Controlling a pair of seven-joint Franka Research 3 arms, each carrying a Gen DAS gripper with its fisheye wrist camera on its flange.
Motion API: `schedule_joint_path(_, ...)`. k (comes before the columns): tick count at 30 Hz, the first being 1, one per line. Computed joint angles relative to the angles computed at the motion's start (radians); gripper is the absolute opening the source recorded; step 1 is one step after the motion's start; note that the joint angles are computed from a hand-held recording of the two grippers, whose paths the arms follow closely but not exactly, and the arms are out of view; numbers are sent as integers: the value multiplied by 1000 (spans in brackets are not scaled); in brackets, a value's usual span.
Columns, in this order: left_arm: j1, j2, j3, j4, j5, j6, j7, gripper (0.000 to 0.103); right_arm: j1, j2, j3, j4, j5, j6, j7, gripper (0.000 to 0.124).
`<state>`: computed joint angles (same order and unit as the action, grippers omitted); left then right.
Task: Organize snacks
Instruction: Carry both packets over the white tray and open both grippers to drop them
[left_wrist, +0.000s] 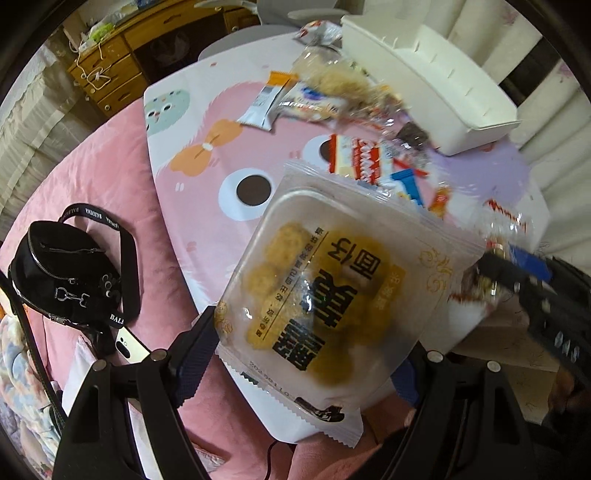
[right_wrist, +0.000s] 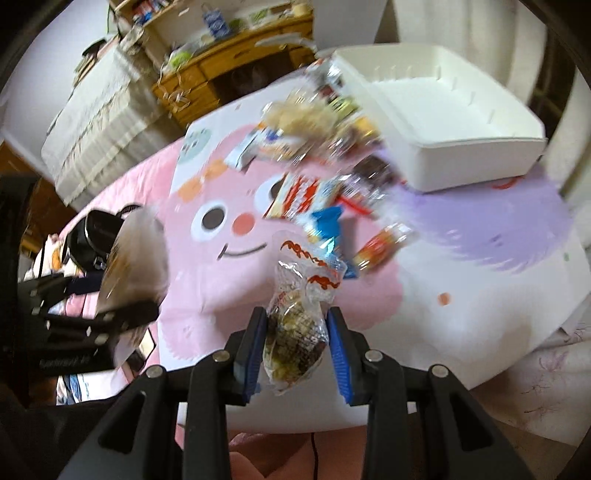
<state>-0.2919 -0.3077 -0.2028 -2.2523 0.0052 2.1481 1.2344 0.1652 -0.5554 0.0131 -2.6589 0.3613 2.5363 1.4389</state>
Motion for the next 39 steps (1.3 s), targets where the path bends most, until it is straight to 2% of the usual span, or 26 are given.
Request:
schedule_joint_path(9, -17, 45, -40, 96, 13, 21, -135, 81, -64, 34, -94, 85, 6, -41, -124, 34)
schedule_joint_path(18, -41, 230, -86, 310, 120, 19, -307, 81, -112, 147, -168, 252, 72, -93, -368, 34)
schedule_joint_path(23, -65, 342, -93, 447, 167, 19, -383, 81, -148, 256, -199, 384, 133, -155, -507, 34)
schedule_joint_path(31, -136, 550, -85, 736, 300, -23, -476, 81, -232, 423, -205, 591, 214, -243, -659, 34)
schedule_joint_path(39, -226, 797, -46, 1102, 345, -94, -456, 82, -307, 550, -188, 758, 259, -311, -732, 34)
